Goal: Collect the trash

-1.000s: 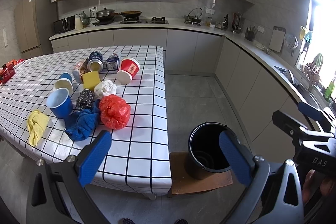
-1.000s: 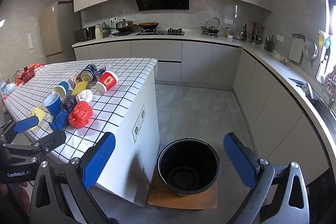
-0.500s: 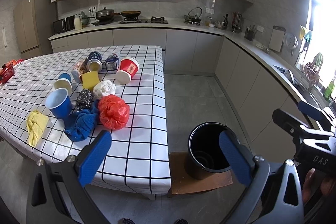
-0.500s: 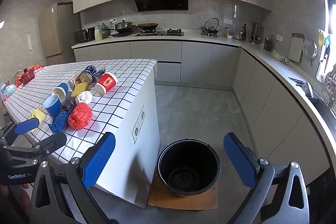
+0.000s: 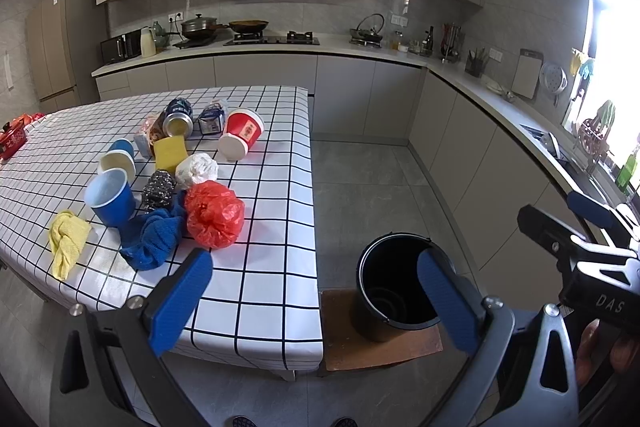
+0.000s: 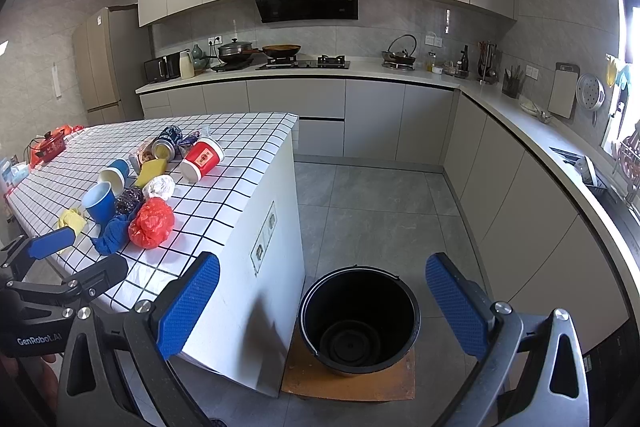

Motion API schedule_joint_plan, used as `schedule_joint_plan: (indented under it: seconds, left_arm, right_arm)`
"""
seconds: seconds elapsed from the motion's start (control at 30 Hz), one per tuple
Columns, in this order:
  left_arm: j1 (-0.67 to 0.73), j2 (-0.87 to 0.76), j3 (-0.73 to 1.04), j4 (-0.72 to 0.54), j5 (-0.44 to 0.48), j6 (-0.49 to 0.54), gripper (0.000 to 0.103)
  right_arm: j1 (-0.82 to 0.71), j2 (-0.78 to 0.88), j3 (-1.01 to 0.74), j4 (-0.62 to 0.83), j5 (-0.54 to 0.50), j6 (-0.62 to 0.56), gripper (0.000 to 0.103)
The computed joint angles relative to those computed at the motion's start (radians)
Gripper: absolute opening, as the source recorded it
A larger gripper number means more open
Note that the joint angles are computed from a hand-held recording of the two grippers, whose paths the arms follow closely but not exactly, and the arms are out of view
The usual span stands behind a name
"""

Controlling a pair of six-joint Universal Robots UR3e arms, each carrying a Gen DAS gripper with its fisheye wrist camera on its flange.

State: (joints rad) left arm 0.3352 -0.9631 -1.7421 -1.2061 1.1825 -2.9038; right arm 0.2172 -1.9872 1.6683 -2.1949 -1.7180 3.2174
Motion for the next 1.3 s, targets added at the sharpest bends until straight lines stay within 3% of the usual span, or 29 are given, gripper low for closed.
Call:
schedule_joint_plan:
  seconds: [0.6,1.13,1.3]
  left_arm:
    - [-0.024,-0.04,0.008,0.041,0.039,-0.044,0.103]
    - [0.401,0.063,-0.005,-0.15,-0.129,0.159,0.103]
    - [0.475,0.065,-0.017,-0.143,-0.131,0.195,0.103]
  right_arm:
    - [-0.004,0.043,-0.011,-0.031,0.008,-0.009,0.103]
    - [0.104,0.276,-0.139,-0.131,0.044,0.01,0.103]
    - [0.153,0.38,-0.215,-0.161,0.068,0.014,0.103]
